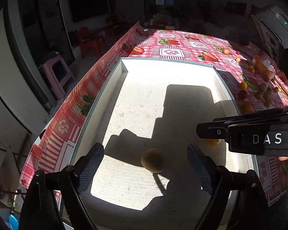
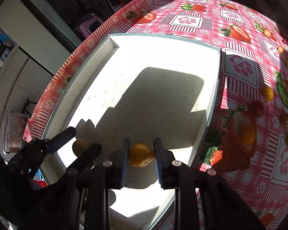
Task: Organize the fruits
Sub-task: 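Open both grippers to drop the tomatoes into the white tray, then return to the cloth and close both grippers on yellow tomatoes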
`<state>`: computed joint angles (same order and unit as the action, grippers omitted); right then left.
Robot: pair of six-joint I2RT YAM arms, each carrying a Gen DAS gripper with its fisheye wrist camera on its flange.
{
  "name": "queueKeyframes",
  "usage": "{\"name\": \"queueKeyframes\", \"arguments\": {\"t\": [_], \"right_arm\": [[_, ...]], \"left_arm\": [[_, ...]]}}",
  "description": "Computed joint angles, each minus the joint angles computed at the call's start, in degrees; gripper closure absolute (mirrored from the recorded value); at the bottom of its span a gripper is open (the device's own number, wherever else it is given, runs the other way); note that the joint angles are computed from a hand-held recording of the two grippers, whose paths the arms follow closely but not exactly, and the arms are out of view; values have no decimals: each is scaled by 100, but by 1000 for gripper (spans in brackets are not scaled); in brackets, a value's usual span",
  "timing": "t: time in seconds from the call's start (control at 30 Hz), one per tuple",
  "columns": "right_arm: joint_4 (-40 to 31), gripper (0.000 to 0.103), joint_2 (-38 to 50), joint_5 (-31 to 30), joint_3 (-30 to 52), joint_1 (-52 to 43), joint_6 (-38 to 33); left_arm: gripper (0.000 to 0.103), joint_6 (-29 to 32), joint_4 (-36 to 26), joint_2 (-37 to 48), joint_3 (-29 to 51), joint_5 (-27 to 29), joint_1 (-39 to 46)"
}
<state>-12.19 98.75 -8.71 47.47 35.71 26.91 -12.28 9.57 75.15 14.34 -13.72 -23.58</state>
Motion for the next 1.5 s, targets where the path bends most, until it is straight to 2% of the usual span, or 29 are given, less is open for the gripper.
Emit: {"name": "queueKeyframes", "arguments": {"t": [0.03,0.07,0.17,0.23,0.37,0.57,0.73,0.87,1.17,1.3,1.5], "right_arm": [[19,65,-65,-3,-33,-20,15],[38,53,-158,8,-67,-50,21],[99,30,-550,23,-225,-151,62],[81,24,-899,153,-374,-196,84],[-64,24,-1544,212,-751,-506,30],[-383,24,-2508,63,-1545,-1537,-300],[-674,24,-3195,-302,-2161,-2880,-904],[-1030,24,-3636,-698,-2463,-4245,-1703],[-1489,24,-3463,-1373,-2482,-7266,-3970],[-1483,24,-3169,-1523,-2399,-8176,-4692],[-1263,24,-2774,-1553,-2293,-9018,-5428]], "left_arm": [[14,39,-27,-68,-20,15,10],[14,74,-92,-59,24,60,55],[14,34,-260,-59,117,147,114],[14,-50,-424,-130,188,172,68],[14,-256,-741,-275,358,-3,-309],[14,-622,-1168,-153,851,-347,-1135],[14,-980,-1410,389,1433,-621,-1913],[14,-1236,-1618,953,2007,-716,-2490],[14,-1591,-1874,2274,3293,-837,-3344],[14,-1715,-2038,2777,3790,-923,-3530],[14,-1933,-2225,3336,4359,-807,-3486]]}}
